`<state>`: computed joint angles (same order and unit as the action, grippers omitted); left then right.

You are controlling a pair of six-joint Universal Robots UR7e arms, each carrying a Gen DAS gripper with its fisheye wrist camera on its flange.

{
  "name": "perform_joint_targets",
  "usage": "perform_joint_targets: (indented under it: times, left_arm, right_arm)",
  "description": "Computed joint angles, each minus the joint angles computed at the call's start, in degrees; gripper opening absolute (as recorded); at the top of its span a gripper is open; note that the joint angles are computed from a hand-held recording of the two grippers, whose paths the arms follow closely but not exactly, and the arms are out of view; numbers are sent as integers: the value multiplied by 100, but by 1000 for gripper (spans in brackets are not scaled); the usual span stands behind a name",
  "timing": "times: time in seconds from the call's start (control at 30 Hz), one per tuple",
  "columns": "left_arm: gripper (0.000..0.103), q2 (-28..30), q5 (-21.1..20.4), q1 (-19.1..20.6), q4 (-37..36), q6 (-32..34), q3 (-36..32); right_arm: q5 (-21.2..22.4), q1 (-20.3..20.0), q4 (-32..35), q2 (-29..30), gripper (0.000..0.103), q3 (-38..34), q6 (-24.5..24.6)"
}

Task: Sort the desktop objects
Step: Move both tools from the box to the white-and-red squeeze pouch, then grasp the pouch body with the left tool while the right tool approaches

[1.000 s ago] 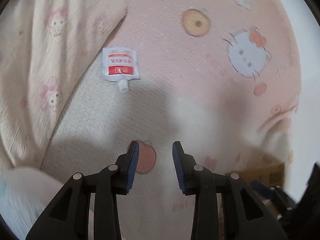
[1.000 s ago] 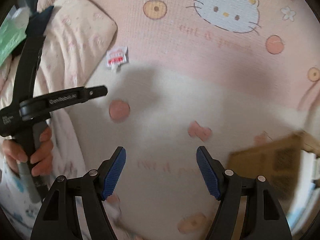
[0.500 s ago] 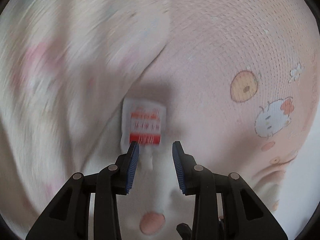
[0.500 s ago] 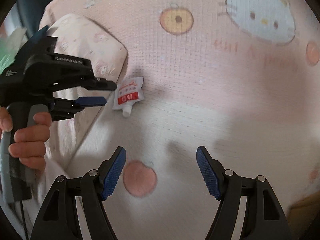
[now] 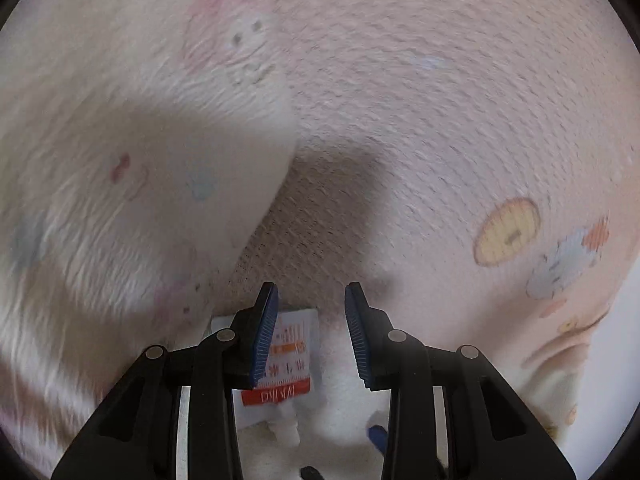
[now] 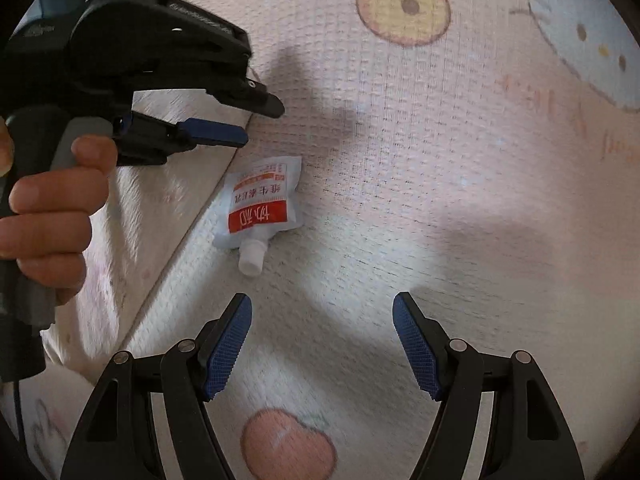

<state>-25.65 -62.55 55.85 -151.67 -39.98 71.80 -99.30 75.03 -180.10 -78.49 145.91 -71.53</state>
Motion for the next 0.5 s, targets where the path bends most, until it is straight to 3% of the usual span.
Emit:
perform_joint_targets:
  times: [0.1,0.23,0.33,0.4,0.5]
  left_arm:
    - [38,47,96,2,540,-62,-162]
    - [38,171,283,-49,892,-25,-357]
    - [38,217,390,-78,952,-24,-401]
    - [38,217,512,-92,1113,-83,-427]
    - [38,232,575,-97,1510,-166,-512]
  right_arm:
    - [-31,65,13,185,71,-72,161]
    - [283,41,-286,322,71,28,-94]
    - [267,62,-451,445,70,55,-242]
    - [345,19,-83,342,70,11,-227]
    - [391,7,-103,312,70,66,-339]
